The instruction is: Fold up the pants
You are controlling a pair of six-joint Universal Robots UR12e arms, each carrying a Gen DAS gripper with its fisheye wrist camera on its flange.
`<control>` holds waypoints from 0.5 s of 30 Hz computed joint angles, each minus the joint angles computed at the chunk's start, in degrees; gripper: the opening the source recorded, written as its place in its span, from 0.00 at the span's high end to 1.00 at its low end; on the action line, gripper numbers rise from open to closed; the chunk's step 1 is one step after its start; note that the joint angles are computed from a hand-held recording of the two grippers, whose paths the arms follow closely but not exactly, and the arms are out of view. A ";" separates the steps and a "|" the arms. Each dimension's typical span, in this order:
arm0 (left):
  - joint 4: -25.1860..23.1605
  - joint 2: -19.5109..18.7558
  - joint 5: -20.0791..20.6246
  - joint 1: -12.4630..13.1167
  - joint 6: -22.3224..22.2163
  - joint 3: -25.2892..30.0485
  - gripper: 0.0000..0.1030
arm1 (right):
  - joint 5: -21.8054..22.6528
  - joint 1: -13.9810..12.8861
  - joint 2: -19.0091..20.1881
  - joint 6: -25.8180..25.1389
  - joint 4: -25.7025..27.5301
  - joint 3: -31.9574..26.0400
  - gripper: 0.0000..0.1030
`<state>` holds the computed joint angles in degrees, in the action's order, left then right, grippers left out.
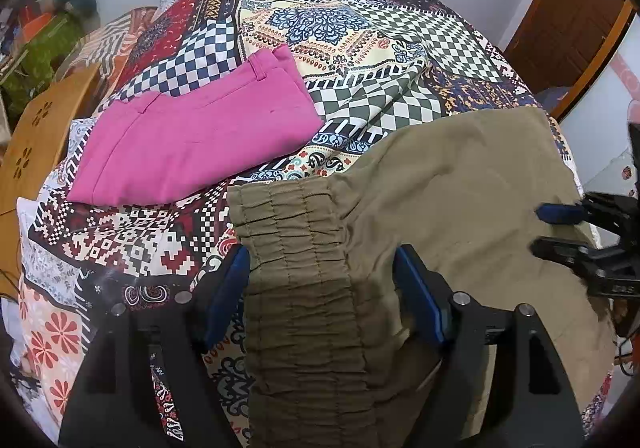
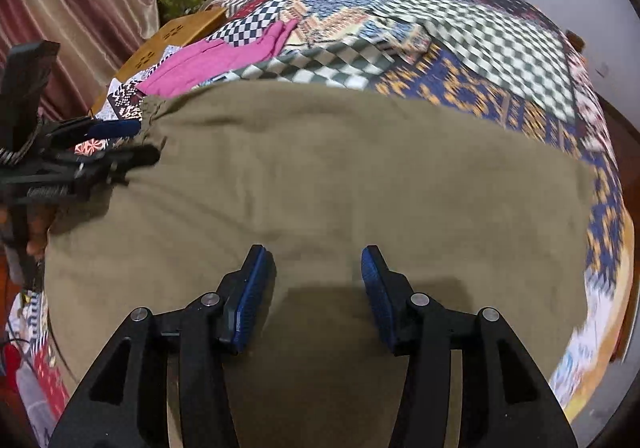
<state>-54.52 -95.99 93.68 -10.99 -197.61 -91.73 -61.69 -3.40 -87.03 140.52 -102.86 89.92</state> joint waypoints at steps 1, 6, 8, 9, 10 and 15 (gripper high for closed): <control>-0.03 -0.05 0.76 -0.22 0.02 0.01 0.24 | 0.46 -0.52 -0.50 0.38 0.09 0.47 0.56; 0.11 -0.14 1.73 -0.48 -0.17 -0.07 0.23 | 1.21 -2.43 -3.26 2.10 -0.78 3.15 0.56; 0.15 -0.11 1.51 -0.39 -0.61 -0.19 0.23 | 0.66 -3.05 -4.39 2.55 -1.44 4.42 0.53; 0.28 -0.10 1.59 -0.39 -0.76 -0.28 0.22 | 0.64 -3.51 -4.98 2.99 -1.81 5.15 0.52; 0.44 -0.07 1.74 -0.42 -0.91 -0.40 0.21 | 0.69 -3.96 -5.35 3.21 -1.72 5.47 0.51; -0.24 -0.16 2.28 -0.57 -1.56 -0.04 0.20 | 1.12 -5.66 -6.97 5.08 -1.59 7.13 0.50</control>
<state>-54.76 -96.14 95.96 -11.56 -199.17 -91.77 -60.57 -9.06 -94.00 145.60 -104.45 97.05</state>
